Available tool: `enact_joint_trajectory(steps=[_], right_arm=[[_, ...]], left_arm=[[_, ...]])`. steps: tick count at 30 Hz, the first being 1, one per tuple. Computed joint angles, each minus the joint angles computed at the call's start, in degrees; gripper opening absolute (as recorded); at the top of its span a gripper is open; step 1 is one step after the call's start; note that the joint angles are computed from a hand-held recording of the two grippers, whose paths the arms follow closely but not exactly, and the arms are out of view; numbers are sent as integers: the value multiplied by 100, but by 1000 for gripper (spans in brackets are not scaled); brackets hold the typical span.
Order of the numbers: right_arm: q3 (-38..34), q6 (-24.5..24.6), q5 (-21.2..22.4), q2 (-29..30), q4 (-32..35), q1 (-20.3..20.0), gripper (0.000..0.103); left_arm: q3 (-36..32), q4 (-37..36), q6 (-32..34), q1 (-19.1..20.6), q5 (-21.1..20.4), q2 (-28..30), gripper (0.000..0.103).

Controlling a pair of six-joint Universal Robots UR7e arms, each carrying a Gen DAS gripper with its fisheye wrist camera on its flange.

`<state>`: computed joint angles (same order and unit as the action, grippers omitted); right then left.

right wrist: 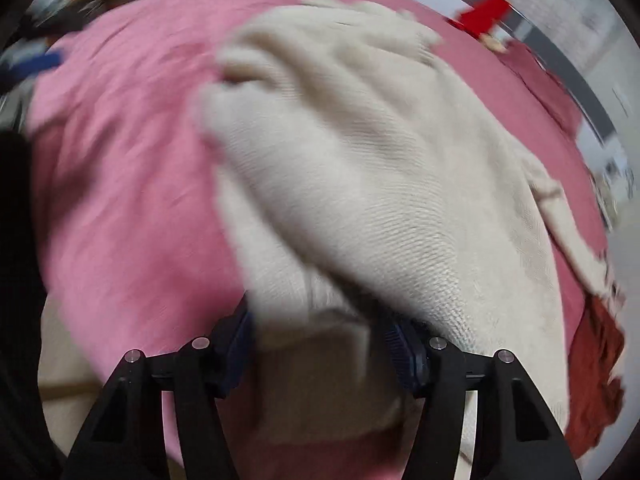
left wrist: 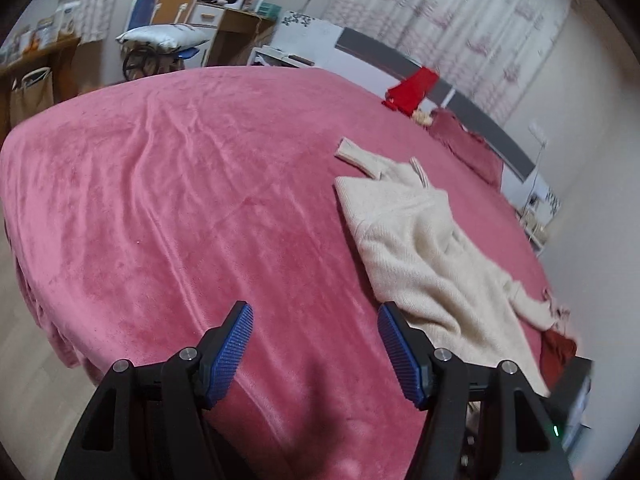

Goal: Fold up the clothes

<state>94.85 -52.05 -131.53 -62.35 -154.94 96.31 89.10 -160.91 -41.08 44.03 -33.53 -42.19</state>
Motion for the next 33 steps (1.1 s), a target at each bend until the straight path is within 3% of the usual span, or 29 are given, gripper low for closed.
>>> enact_joint_trajectory(steps=[2, 5, 6, 8, 10, 11, 13, 16, 17, 20, 23, 26, 27, 28, 31, 33], right_arm=[[-152, 231, -17, 70, 126, -51, 60], [-653, 1445, 566, -77, 1674, -186, 30], [-857, 1975, 1118, -176, 2265, -290, 11], [-1138, 3175, 2318, -364, 3465, -510, 11], [-1461, 3981, 3518, -392, 4610, -643, 11], [-1470, 4125, 4117, -415, 4994, -707, 11], [-1294, 3955, 5076, -455, 5612, -661, 11], [-1079, 3482, 5678, -385, 6033, -423, 11], [-1035, 3344, 5765, -330, 6131, -306, 11], [-987, 3001, 5302, -90, 6099, -90, 15], [-792, 2962, 4597, -140, 5685, -5, 28], [-623, 2537, 4676, -697, 5218, -330, 52], [-566, 2485, 4714, -926, 4983, -458, 63], [-448, 2641, 4657, -1240, 4516, -653, 69], [-384, 3300, 4051, -1721, 3377, -1212, 74], [-820, 3636, 3596, -1572, 3197, -1534, 75]], left_arm=[[4, -115, 134, -3, -10, 12, 66], [-36, -3, 255, 0, -37, 12, 66], [-23, -23, 316, -12, 1, 4, 66], [59, -173, 424, -46, 136, -29, 66], [211, -173, 367, -96, 309, -152, 66], [309, -90, 269, -130, 419, -251, 66], [496, 191, 43, -210, 648, -478, 66], [800, 771, -219, -480, 1474, -904, 66], [876, 934, -285, -569, 1784, -1028, 66], [841, 2175, -1223, -661, 2205, -1332, 67], [685, 2499, -1475, -621, 2258, -1286, 67], [271, 1764, -600, -457, 1933, -773, 67], [111, 1594, -351, -400, 1814, -602, 67], [-108, 1502, -78, -340, 1631, -379, 67], [-890, 1544, 612, -157, 1047, 316, 66], [-1614, 1941, 1044, -27, 593, 858, 66]])
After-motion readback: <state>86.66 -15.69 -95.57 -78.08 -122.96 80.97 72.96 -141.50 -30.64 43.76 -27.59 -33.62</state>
